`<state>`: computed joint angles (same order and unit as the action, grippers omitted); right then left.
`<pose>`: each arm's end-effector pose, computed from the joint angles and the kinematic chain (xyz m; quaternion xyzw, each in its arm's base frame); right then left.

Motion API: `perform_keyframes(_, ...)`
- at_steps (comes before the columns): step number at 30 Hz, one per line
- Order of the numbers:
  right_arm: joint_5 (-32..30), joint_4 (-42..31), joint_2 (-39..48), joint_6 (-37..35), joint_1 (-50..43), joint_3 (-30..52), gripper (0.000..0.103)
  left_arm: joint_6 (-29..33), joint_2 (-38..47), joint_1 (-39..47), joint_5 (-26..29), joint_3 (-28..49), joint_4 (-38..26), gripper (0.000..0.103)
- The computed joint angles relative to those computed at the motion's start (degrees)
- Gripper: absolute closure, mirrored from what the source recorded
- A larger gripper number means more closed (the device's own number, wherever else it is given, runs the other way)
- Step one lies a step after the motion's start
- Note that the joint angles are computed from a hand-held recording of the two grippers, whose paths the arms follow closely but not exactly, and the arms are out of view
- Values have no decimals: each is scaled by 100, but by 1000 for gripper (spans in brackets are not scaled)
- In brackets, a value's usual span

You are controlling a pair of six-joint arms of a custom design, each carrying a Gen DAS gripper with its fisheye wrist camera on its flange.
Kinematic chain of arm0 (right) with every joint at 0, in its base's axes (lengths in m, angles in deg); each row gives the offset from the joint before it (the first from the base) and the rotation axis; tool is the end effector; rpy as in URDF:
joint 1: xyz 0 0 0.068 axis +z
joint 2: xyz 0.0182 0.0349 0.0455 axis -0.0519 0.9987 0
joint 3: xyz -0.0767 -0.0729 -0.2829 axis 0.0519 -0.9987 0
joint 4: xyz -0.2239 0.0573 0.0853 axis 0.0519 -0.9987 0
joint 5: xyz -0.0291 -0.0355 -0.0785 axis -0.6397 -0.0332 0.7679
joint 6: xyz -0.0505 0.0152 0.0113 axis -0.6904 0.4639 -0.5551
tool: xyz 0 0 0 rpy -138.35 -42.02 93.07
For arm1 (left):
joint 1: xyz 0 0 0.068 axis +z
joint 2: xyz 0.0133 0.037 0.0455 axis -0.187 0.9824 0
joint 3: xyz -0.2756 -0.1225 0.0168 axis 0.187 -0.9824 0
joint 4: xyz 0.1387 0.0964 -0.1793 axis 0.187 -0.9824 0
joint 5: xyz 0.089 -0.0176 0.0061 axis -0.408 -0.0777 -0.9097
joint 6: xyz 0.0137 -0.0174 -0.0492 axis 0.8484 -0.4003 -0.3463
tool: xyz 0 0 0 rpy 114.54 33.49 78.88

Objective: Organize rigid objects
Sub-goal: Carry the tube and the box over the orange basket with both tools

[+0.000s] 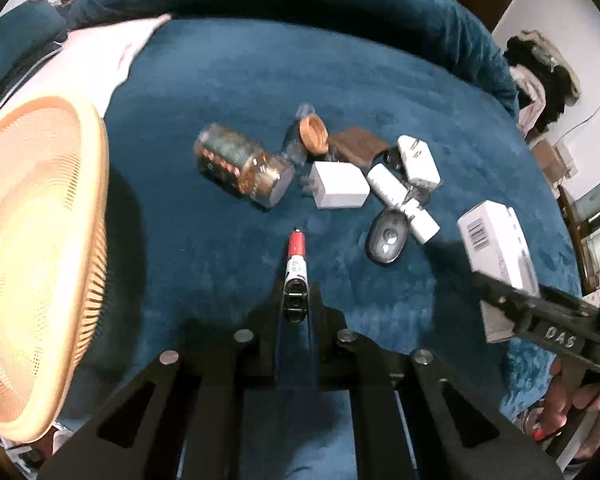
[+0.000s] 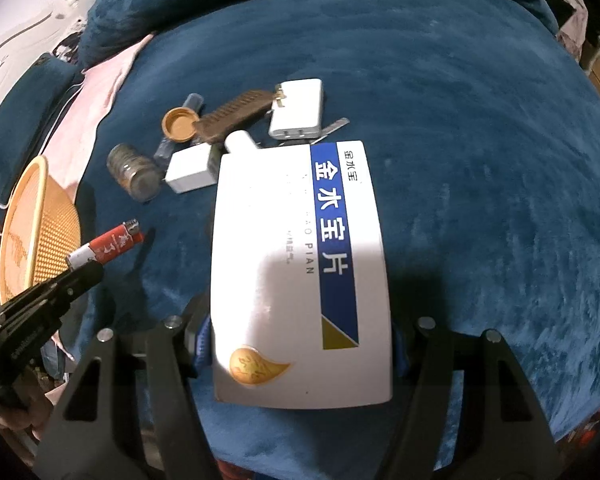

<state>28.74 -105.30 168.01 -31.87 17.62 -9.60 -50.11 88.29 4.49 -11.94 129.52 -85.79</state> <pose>0.2932 0.1110 0.2331 0.0531 0.9710 0.1035 0.2088 0.2933 0.0664 0.2742 0.0570 0.9650 -0.1252 0.2234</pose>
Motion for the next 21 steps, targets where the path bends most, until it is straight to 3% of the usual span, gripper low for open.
perform_keyframes(11, 228, -200, 361, 111, 809, 874, 37, -173, -653, 982, 396, 55, 315, 95)
perform_keyframes(21, 343, -754, 1439, -96, 1795, 2982, 37, -306, -536, 2962, 842, 354, 421, 95)
